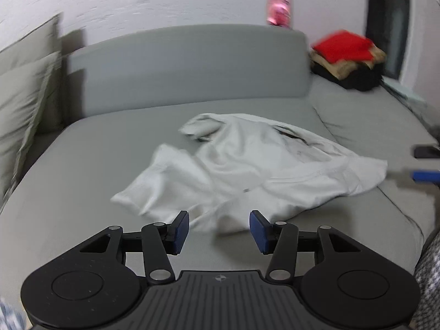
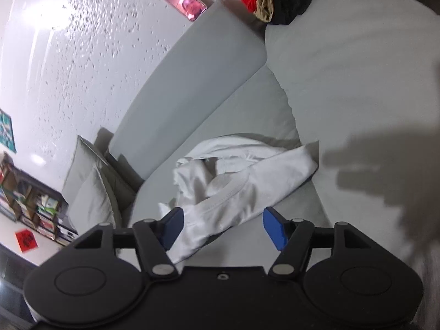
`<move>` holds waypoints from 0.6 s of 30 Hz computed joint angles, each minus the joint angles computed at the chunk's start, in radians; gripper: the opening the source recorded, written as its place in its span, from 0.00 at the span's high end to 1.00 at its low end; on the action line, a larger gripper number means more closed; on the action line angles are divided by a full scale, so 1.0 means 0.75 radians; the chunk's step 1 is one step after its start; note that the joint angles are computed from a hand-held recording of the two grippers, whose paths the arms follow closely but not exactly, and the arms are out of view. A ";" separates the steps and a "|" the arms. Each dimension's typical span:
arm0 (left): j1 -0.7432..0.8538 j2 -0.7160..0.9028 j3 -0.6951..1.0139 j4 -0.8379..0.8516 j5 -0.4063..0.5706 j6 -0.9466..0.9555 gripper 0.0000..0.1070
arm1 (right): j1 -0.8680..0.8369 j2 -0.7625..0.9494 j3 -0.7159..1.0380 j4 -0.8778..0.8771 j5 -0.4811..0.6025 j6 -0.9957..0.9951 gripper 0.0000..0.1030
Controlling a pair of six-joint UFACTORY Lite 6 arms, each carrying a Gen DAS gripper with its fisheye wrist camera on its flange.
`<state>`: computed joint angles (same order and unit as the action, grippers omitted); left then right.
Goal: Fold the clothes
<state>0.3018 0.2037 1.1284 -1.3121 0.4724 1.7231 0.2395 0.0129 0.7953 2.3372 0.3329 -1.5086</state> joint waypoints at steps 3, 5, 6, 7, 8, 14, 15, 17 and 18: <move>-0.106 0.096 0.061 -0.122 -0.077 0.189 0.35 | -0.053 0.203 0.079 0.097 0.151 -0.149 0.45; -0.172 0.168 0.120 -0.237 -0.146 0.349 0.35 | -0.083 0.297 0.144 0.112 0.190 -0.119 0.45; -0.191 0.216 0.164 -0.247 -0.175 0.380 0.35 | -0.091 0.349 0.195 0.119 0.184 -0.121 0.45; -0.209 0.265 0.210 -0.251 -0.203 0.404 0.35 | -0.090 0.400 0.262 0.107 0.140 -0.132 0.45; -0.227 0.315 0.265 -0.203 -0.231 0.373 0.35 | -0.087 0.449 0.333 0.092 0.090 -0.146 0.45; -0.162 0.579 0.597 0.289 -0.092 -0.282 0.35 | -0.111 0.688 0.659 -0.196 0.003 -0.068 0.46; -0.153 0.613 0.648 0.321 -0.061 -0.338 0.35 | -0.119 0.726 0.705 -0.274 0.008 -0.001 0.47; -0.147 0.694 0.766 0.440 0.008 -0.502 0.35 | -0.129 0.796 0.786 -0.462 0.003 0.213 0.47; -0.150 0.732 0.821 0.512 0.046 -0.581 0.37 | -0.134 0.827 0.822 -0.548 0.006 0.310 0.47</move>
